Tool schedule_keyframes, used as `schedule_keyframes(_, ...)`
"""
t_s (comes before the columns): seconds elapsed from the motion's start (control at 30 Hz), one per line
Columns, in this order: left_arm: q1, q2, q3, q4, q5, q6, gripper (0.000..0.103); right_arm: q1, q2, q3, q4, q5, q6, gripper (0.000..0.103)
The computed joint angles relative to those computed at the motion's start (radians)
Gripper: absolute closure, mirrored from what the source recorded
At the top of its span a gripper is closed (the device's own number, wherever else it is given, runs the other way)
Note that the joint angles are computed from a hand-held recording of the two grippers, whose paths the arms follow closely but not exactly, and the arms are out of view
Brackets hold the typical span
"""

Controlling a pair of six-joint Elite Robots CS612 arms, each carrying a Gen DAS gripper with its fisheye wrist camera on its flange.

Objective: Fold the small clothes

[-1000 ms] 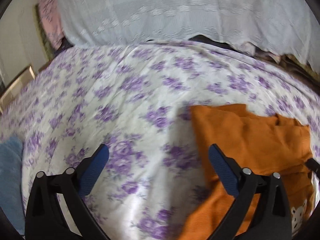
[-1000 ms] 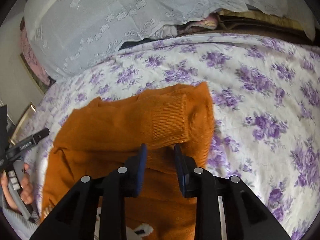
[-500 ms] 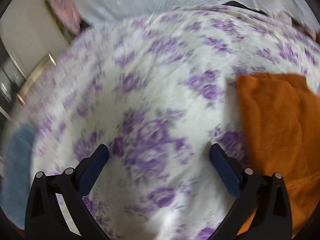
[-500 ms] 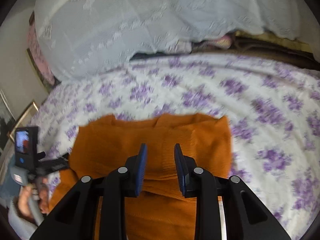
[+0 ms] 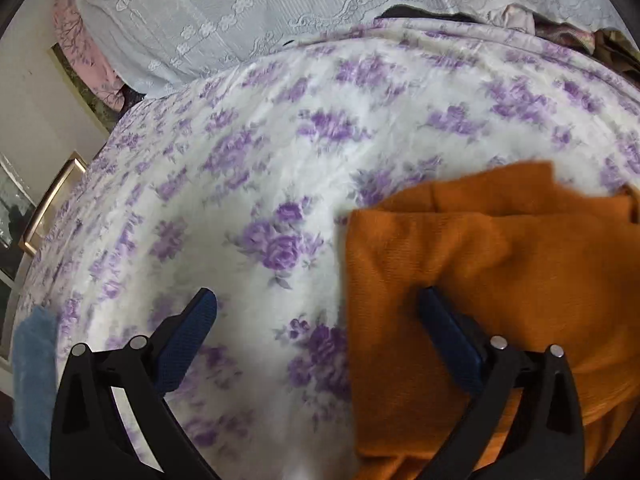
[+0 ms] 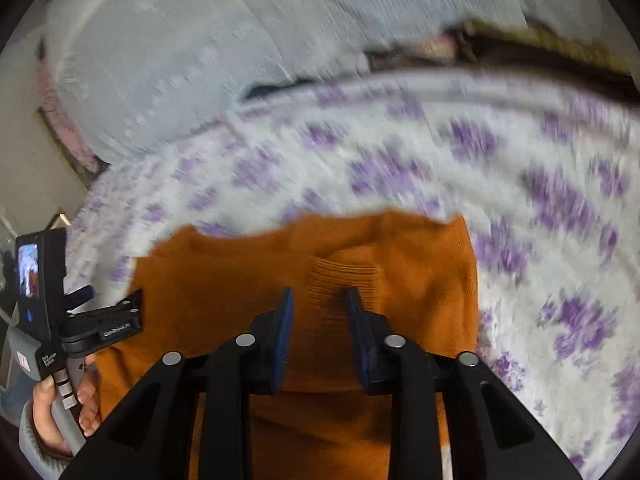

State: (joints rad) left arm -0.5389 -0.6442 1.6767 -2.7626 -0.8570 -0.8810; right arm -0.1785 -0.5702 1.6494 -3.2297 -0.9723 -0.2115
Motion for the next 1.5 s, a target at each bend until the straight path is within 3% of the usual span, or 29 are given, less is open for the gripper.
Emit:
schedule_keyframes(0.1, 0.005, -0.006, 0.014, -0.041, -0.015, 0.012, 0.004, -0.020, 0.003, -0.010, 0.015, 0.060, 0.059, 0.096)
schedule_keyframes(0.17, 0.002, -0.015, 0.034, -0.107, -0.018, 0.019, 0.004, -0.018, -0.002, 0.007, -0.047, 0.057, 0.071, 0.090)
schedule_keyframes(0.27, 0.003, -0.024, 0.052, -0.300, -0.066, 0.119, 0.004, -0.003, -0.019, 0.021, -0.062, 0.091, 0.007, 0.090)
schedule_keyframes(0.33, 0.004, -0.018, 0.036, -0.337, -0.099, 0.183, 0.004, 0.012, -0.022, 0.018, -0.051, 0.071, -0.039, 0.090)
schedule_keyframes(0.43, 0.008, 0.027, -0.031, -0.234, -0.150, 0.236, 0.004, 0.032, -0.008, -0.009, 0.046, 0.002, -0.105, 0.085)
schedule_keyframes(0.5, 0.001, 0.047, -0.039, -0.253, -0.122, 0.217, 0.004, 0.018, -0.001, -0.022, 0.082, 0.055, -0.079, 0.085)
schedule_keyframes(0.6, -0.004, 0.034, -0.025, -0.256, -0.112, 0.211, 0.004, 0.015, -0.009, 0.010, 0.001, 0.034, -0.060, 0.088)
schedule_keyframes(0.7, -0.025, 0.022, 0.015, -0.347, -0.106, 0.257, 0.005, 0.027, -0.035, 0.068, -0.098, 0.017, -0.149, 0.080)
schedule_keyframes(0.77, -0.037, 0.022, 0.021, -0.372, -0.125, 0.311, 0.005, 0.044, -0.051, 0.088, -0.075, -0.026, -0.222, 0.072)
schedule_keyframes(0.83, -0.050, 0.033, 0.000, -0.290, -0.083, 0.327, 0.004, 0.062, -0.045, 0.079, -0.025, -0.092, -0.267, 0.071)
schedule_keyframes(0.93, -0.047, 0.031, 0.001, -0.299, -0.089, 0.328, 0.004, 0.053, -0.048, 0.077, -0.013, -0.061, -0.249, 0.071)
schedule_keyframes(1.0, -0.035, 0.021, 0.014, -0.352, -0.119, 0.317, 0.004, 0.041, -0.046, 0.082, -0.086, -0.009, -0.204, 0.071)
schedule_keyframes(1.1, -0.012, 0.017, 0.002, -0.373, -0.127, 0.244, 0.004, 0.041, -0.033, 0.056, -0.130, -0.003, -0.131, 0.071)
schedule_keyframes(1.2, 0.019, 0.038, -0.043, -0.261, -0.184, 0.201, 0.004, 0.044, -0.003, -0.006, -0.014, -0.050, -0.103, 0.070)
schedule_keyframes(1.3, 0.045, 0.039, -0.031, -0.308, -0.281, 0.153, 0.004, 0.016, 0.000, -0.016, 0.030, 0.036, -0.051, 0.074)
schedule_keyframes(1.4, 0.034, 0.028, 0.000, -0.344, -0.253, 0.146, 0.004, 0.012, -0.013, 0.033, -0.093, 0.023, -0.037, 0.070)
schedule_keyframes(1.47, 0.016, 0.019, 0.025, -0.371, -0.217, 0.178, 0.005, 0.009, -0.029, 0.058, -0.102, 0.037, -0.077, 0.068)
schedule_keyframes(1.5, 0.006, 0.015, 0.031, -0.363, -0.200, 0.198, 0.005, 0.016, -0.039, 0.068, -0.090, 0.001, -0.102, 0.066)
